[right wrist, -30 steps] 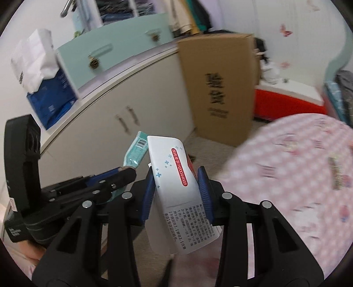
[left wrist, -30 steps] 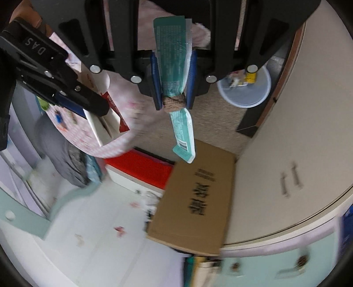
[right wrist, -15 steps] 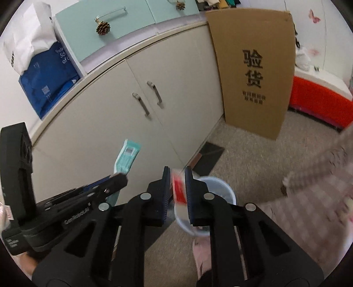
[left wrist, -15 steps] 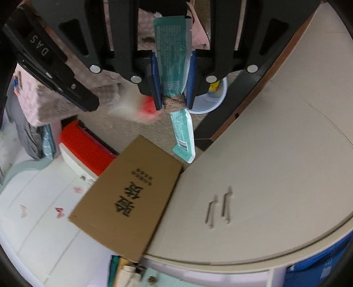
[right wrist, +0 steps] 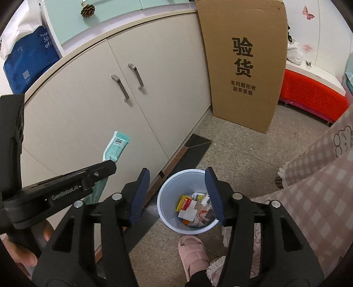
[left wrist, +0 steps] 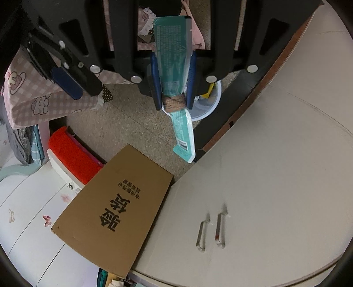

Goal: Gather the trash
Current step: 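Carry the teal wrapper and medicine box over the wastebasket and open both tools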

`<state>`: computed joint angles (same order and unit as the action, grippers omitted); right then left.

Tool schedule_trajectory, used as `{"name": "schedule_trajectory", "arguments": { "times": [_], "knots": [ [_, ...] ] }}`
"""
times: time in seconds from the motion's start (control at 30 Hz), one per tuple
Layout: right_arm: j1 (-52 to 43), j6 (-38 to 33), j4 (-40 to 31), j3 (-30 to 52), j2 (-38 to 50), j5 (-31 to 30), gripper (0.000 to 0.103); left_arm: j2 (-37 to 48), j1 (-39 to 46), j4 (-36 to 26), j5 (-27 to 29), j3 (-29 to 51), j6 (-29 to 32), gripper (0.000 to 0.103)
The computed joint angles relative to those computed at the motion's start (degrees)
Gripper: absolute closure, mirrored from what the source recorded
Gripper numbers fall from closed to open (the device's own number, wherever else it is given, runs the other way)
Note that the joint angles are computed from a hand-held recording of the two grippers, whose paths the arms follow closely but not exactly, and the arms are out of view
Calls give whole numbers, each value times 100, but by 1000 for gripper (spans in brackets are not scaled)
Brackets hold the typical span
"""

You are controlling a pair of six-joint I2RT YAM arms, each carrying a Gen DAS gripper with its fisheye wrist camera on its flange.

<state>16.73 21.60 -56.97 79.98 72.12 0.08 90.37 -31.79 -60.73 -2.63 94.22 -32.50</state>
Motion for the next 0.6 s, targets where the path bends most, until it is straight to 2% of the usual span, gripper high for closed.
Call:
{"name": "schedule_trajectory", "arguments": {
  "times": [0.3, 0.6],
  "knots": [
    [-144, 31, 121, -130, -276, 325, 44, 232, -277, 68, -45, 121, -79, 82],
    [-399, 178, 305, -209, -440, 538, 41, 780, -352, -93, -81, 791, -89, 80]
  ]
}}
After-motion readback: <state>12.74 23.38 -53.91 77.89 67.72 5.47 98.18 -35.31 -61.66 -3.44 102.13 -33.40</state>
